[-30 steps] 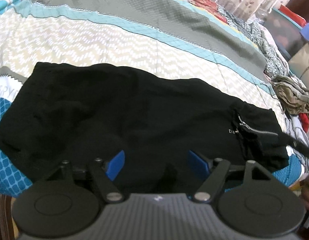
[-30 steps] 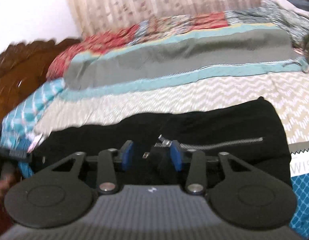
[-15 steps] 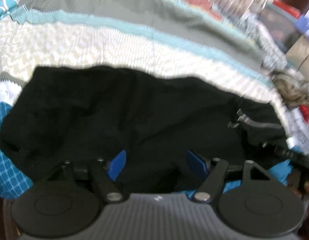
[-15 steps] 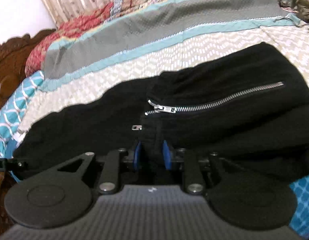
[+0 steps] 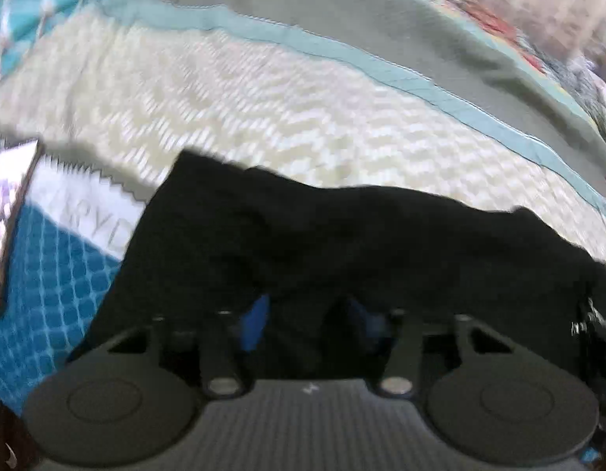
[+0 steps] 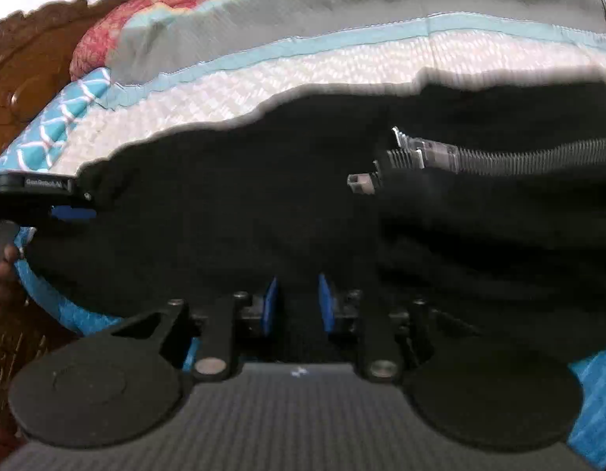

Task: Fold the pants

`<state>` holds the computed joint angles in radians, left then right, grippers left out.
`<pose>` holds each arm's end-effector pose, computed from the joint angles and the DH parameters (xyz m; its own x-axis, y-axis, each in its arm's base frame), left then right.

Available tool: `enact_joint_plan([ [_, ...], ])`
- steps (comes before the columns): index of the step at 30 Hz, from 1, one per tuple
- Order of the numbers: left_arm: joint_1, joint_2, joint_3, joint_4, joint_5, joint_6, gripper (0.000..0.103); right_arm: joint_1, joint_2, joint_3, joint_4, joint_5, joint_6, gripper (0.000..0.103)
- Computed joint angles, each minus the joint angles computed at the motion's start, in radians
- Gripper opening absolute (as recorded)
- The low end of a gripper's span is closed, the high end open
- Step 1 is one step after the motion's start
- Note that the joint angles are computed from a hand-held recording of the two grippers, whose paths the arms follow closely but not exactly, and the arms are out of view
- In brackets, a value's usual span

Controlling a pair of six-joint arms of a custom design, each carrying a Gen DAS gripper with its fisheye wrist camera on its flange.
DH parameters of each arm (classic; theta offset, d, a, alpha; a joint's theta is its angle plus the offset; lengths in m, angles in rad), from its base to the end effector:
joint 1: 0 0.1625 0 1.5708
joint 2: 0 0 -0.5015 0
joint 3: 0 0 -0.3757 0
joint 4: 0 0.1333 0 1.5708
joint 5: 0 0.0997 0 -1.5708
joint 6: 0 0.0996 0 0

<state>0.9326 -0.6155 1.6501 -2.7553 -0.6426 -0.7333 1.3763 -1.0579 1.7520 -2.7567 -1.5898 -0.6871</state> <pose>-0.2512 -0.6963 0.0849 -0.8048 -0.3376 -0.4881 0.0678 0.7647 -0.6408 -0.0005 -0.6825 0.3184 -0.8651 -0.3924 0.3125 -0.4894 0.7968 -0.3544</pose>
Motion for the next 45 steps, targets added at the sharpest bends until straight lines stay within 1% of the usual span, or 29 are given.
enact_joint_plan([
  [2,-0.013,-0.002,-0.006,0.028,0.014,-0.018,0.042,0.000,-0.022,-0.007,0.041,0.017,0.014,0.027],
  [3,-0.022,-0.002,-0.003,0.026,0.020,-0.011,0.045,-0.004,-0.037,-0.007,0.048,0.048,0.009,0.027],
  [5,-0.035,-0.014,0.020,-0.013,0.009,0.009,0.053,-0.025,-0.076,0.011,-0.011,0.140,-0.006,0.031],
  [6,-0.043,-0.024,0.034,-0.030,0.001,0.000,0.057,-0.036,-0.090,0.018,-0.056,0.167,0.007,0.034],
  [7,-0.047,-0.036,0.049,-0.048,-0.008,-0.005,0.059,-0.052,-0.103,0.020,-0.107,0.188,0.041,0.040],
  [9,-0.064,-0.055,0.072,-0.089,-0.017,0.007,0.060,-0.088,-0.121,0.020,-0.218,0.201,0.119,0.046],
  [11,-0.076,-0.056,0.074,-0.111,-0.008,0.025,0.061,-0.119,-0.117,0.015,-0.347,0.168,0.188,0.060],
  [12,-0.081,-0.054,0.069,-0.114,-0.009,0.032,0.061,-0.132,-0.112,0.005,-0.381,0.145,0.228,0.070],
  [13,-0.084,-0.049,0.056,-0.111,-0.014,0.042,0.061,-0.149,-0.109,-0.010,-0.387,0.133,0.278,0.072],
  [16,-0.090,-0.025,0.000,-0.076,-0.051,0.071,0.062,-0.190,-0.095,-0.060,-0.327,0.135,0.395,0.072],
  [19,-0.092,0.010,-0.077,-0.027,-0.100,0.110,0.062,-0.182,-0.044,-0.105,-0.282,0.128,0.468,0.072],
  [20,-0.092,0.024,-0.106,-0.013,-0.116,0.134,0.062,-0.180,-0.035,-0.114,-0.244,0.132,0.471,0.064],
  [21,-0.096,0.038,-0.136,0.003,-0.129,0.155,0.062,-0.173,-0.040,-0.122,-0.199,0.117,0.461,0.052],
  [22,-0.099,0.055,-0.173,0.019,-0.145,0.185,0.062,-0.154,-0.037,-0.118,-0.197,0.069,0.440,0.023],
  [23,-0.102,0.069,-0.202,0.030,-0.162,0.211,0.064,-0.140,-0.040,-0.103,-0.215,0.052,0.408,0.021],
  [25,-0.108,0.103,-0.274,0.045,-0.213,0.272,0.074,-0.108,-0.061,-0.047,-0.283,0.085,0.289,0.019],
  [26,-0.112,0.119,-0.304,0.051,-0.235,0.298,0.079,-0.089,-0.072,-0.025,-0.302,0.087,0.212,0.019],
  [29,-0.122,0.189,-0.434,0.105,-0.312,0.394,0.084,-0.022,-0.083,0.056,-0.396,0.069,-0.035,0.019],
  [30,-0.127,0.218,-0.482,0.129,-0.322,0.427,0.088,-0.006,-0.084,0.078,-0.409,0.074,-0.098,0.019],
  [32,-0.138,0.274,-0.577,0.201,-0.313,0.468,0.091,0.020,-0.083,0.116,-0.425,0.067,-0.196,0.019],
  [35,-0.140,0.342,-0.701,0.327,-0.319,0.493,0.094,0.023,-0.085,0.155,-0.446,0.064,-0.298,0.018],
  [36,-0.142,0.366,-0.730,0.353,-0.284,0.507,0.089,0.023,-0.091,0.160,-0.441,0.066,-0.306,0.018],
  [37,-0.146,0.383,-0.752,0.393,-0.243,0.495,0.080,0.017,-0.106,0.173,-0.433,0.077,-0.308,0.018],
  [38,-0.141,0.396,-0.779,0.448,-0.233,0.470,0.042,0.017,-0.109,0.167,-0.421,0.085,-0.306,0.018],
  [39,-0.133,0.398,-0.793,0.496,-0.255,0.433,0.018,0.015,-0.113,0.168,-0.418,0.095,-0.307,0.018],
  [40,-0.122,0.391,-0.783,0.505,-0.282,0.392,0.018,0.019,-0.113,0.171,-0.421,0.095,-0.305,0.019],
  [42,-0.110,0.359,-0.719,0.442,-0.313,0.367,0.017,0.009,-0.117,0.162,-0.390,0.112,-0.288,0.025],
  [44,-0.102,0.332,-0.670,0.388,-0.340,0.354,0.016,-0.001,-0.127,0.164,-0.359,0.127,-0.266,0.051],
  [45,-0.100,0.317,-0.641,0.356,-0.351,0.353,0.016,-0.005,-0.127,0.160,-0.361,0.121,-0.268,0.053],
])
